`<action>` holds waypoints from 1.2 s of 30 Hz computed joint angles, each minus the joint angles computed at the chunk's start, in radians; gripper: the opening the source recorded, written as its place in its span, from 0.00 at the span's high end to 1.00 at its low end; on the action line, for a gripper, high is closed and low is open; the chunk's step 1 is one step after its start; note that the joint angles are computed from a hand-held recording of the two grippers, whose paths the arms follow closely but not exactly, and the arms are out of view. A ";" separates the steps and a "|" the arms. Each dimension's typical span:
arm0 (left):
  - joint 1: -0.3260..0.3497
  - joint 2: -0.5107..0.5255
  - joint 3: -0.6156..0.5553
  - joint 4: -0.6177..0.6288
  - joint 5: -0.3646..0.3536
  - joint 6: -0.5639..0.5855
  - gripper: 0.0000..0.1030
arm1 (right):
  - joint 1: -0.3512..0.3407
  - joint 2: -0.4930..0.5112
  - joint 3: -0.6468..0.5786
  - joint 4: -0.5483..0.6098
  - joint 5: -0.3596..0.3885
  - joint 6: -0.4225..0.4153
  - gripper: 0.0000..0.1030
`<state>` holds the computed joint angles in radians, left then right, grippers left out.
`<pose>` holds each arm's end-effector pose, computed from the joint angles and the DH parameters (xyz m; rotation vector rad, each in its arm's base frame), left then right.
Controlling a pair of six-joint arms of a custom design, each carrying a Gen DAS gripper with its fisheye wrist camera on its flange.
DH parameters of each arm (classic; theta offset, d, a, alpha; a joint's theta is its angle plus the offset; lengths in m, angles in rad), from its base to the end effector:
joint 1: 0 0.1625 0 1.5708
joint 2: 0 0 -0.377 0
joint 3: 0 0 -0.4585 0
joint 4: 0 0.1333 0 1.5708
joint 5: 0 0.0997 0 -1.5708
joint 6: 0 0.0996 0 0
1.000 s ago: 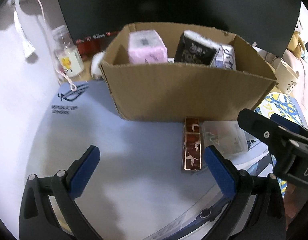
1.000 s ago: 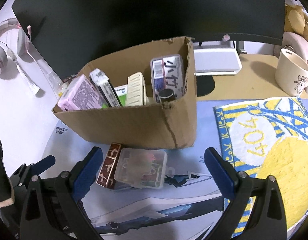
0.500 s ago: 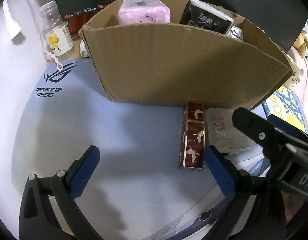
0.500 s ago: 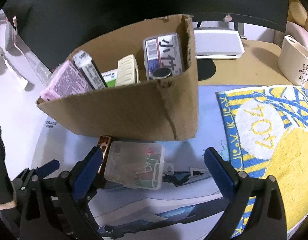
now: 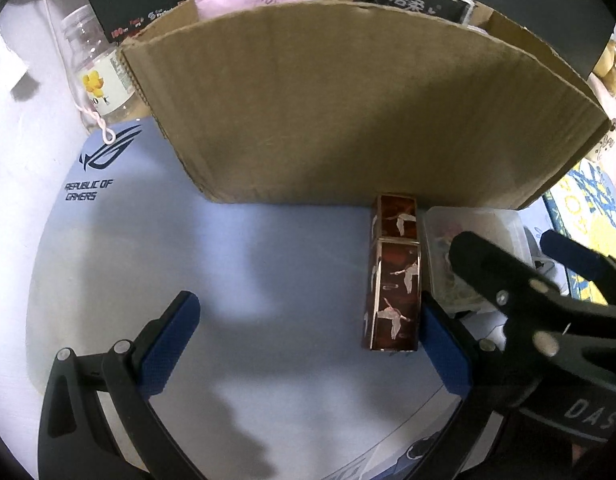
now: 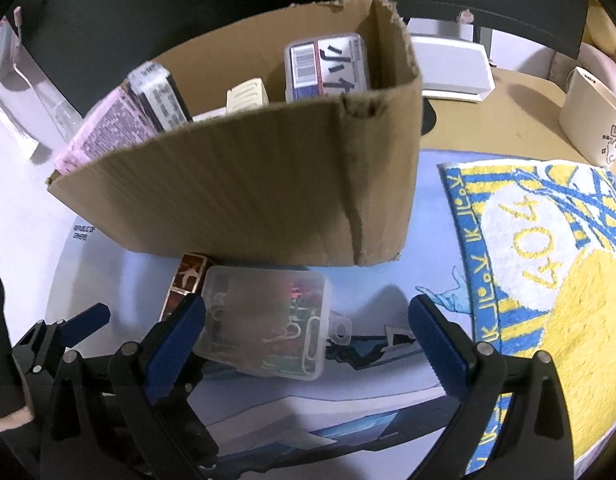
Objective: Organize objects
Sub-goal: 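Grasp the red crane-print box with the left gripper while the right grasps the clear paperclip box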
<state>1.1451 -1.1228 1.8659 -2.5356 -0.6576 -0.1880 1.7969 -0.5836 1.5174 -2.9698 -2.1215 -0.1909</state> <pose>-0.0594 -0.6446 0.1546 0.1459 2.2683 -0.5776 0.2393 -0.6781 -0.0295 0.3588 -2.5159 0.6132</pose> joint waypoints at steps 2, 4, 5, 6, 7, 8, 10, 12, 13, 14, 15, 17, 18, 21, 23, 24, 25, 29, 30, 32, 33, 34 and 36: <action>0.005 -0.004 0.001 -0.004 -0.015 -0.003 0.00 | 0.000 0.001 -0.002 0.003 0.001 -0.001 0.00; 0.007 -0.005 0.002 -0.006 -0.019 0.001 0.00 | 0.001 0.003 -0.004 0.001 -0.002 -0.002 0.00; 0.006 -0.004 0.003 -0.011 -0.016 0.005 0.00 | 0.001 0.004 -0.004 0.001 -0.003 -0.003 0.00; 0.005 -0.003 0.004 -0.015 -0.011 0.009 0.00 | 0.001 0.004 -0.005 0.000 -0.003 -0.003 0.00; 0.004 -0.002 0.005 -0.019 -0.008 0.013 0.00 | 0.001 0.004 -0.005 0.003 -0.001 -0.002 0.00; 0.004 -0.002 0.006 -0.021 -0.007 0.016 0.00 | 0.001 0.004 -0.006 0.006 0.001 0.001 0.00; 0.006 -0.003 0.005 -0.023 -0.013 0.016 0.00 | 0.001 0.002 -0.007 0.016 0.004 0.007 0.00; 0.010 -0.005 0.003 -0.019 -0.022 0.012 0.00 | 0.002 0.004 -0.009 0.019 0.004 0.009 0.00; 0.009 -0.004 0.003 -0.019 -0.019 0.013 0.00 | 0.003 0.005 -0.011 0.022 0.001 0.009 0.00; 0.010 -0.004 0.002 -0.017 -0.019 0.011 0.00 | 0.004 0.006 -0.014 0.028 -0.001 0.009 0.00; 0.010 -0.004 0.000 -0.014 -0.021 0.009 0.00 | 0.005 0.008 -0.017 0.032 -0.004 0.008 0.00; 0.011 -0.003 -0.003 -0.010 -0.022 0.009 0.00 | 0.007 0.011 -0.020 0.034 -0.005 0.007 0.00; 0.012 -0.003 -0.004 -0.010 -0.022 0.010 0.00 | 0.008 0.012 -0.021 0.035 -0.007 0.007 0.00; 0.013 -0.001 -0.006 -0.015 -0.024 0.021 0.00 | 0.011 0.019 -0.028 0.034 -0.020 0.002 0.00; 0.016 -0.001 -0.007 -0.022 -0.030 0.036 0.00 | 0.013 0.025 -0.035 0.030 -0.038 0.005 0.00; 0.016 0.000 -0.007 -0.024 -0.028 0.038 0.00 | 0.014 0.027 -0.037 0.031 -0.041 0.009 0.00; 0.016 0.000 -0.007 -0.027 -0.028 0.040 0.00 | 0.015 0.028 -0.040 0.032 -0.046 0.012 0.00; 0.019 0.003 -0.008 -0.057 -0.042 0.090 0.06 | 0.019 0.036 -0.054 0.043 -0.067 0.013 0.00; 0.017 0.003 -0.006 -0.072 -0.047 0.112 0.12 | 0.019 0.037 -0.055 0.045 -0.067 0.014 0.00; 0.011 0.005 -0.001 -0.102 -0.059 0.157 0.25 | 0.018 0.038 -0.060 0.047 -0.071 0.019 0.00; 0.009 0.006 -0.001 -0.111 -0.064 0.171 0.33 | 0.018 0.039 -0.063 0.050 -0.073 0.022 0.00; 0.005 0.009 -0.001 -0.116 -0.067 0.182 0.37 | 0.018 0.040 -0.064 0.045 -0.076 0.022 0.00; 0.001 0.015 -0.002 -0.129 -0.075 0.210 0.52 | 0.019 0.044 -0.070 0.038 -0.086 0.023 0.00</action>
